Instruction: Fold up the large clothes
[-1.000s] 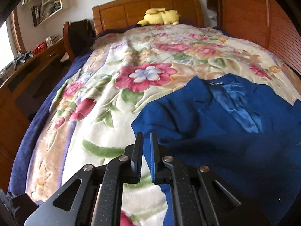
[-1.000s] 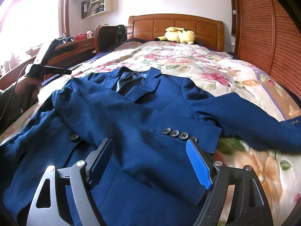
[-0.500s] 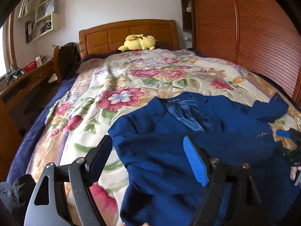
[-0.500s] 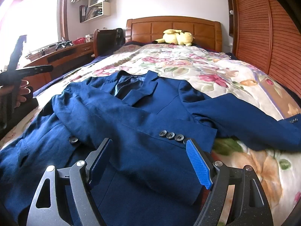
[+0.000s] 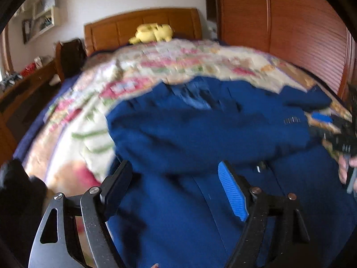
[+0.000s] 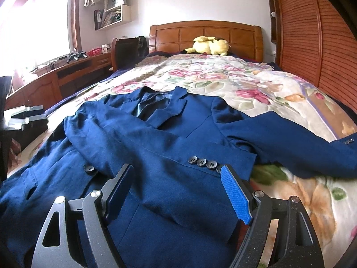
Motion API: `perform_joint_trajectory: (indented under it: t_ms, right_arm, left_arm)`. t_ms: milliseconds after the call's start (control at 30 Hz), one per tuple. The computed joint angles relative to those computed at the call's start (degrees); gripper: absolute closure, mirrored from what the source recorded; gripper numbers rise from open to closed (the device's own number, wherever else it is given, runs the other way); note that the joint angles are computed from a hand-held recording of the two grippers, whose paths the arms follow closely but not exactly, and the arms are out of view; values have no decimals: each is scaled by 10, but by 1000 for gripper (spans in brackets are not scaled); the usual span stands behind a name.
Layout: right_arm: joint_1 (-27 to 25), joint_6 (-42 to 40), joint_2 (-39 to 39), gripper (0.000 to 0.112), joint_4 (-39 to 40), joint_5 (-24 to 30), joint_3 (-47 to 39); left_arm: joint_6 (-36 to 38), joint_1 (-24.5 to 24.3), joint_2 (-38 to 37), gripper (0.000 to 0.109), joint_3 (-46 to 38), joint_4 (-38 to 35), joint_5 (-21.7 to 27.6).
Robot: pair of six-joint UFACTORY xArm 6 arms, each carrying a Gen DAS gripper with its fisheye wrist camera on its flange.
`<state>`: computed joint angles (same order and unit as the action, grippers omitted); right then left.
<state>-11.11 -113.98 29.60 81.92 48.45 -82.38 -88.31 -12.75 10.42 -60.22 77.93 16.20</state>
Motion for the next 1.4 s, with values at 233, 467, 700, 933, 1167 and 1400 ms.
perform_joint_trajectory:
  t_ms: [233, 467, 700, 933, 1167, 1400]
  right_arm:
    - [1, 3, 2, 31, 2, 1, -3]
    - [1, 6, 4, 31, -1, 1, -6]
    - [3, 10, 8, 31, -3, -4, -11]
    - [6, 0, 8, 31, 13, -22, -11]
    - [-2, -15, 3, 31, 55, -54, -11]
    - [-28, 46, 12, 31, 23, -74, -47]
  left_arm:
    - [151, -13, 57, 29, -13, -152, 17]
    - [218, -4, 87, 28, -14, -236, -29]
    - [207, 0, 93, 26, -7, -219, -69]
    - [173, -3, 93, 25, -9, -186, -62]
    - [169, -1, 94, 25, -9, -185, -62]
    - [164, -8, 84, 25, -6, -183, -42]
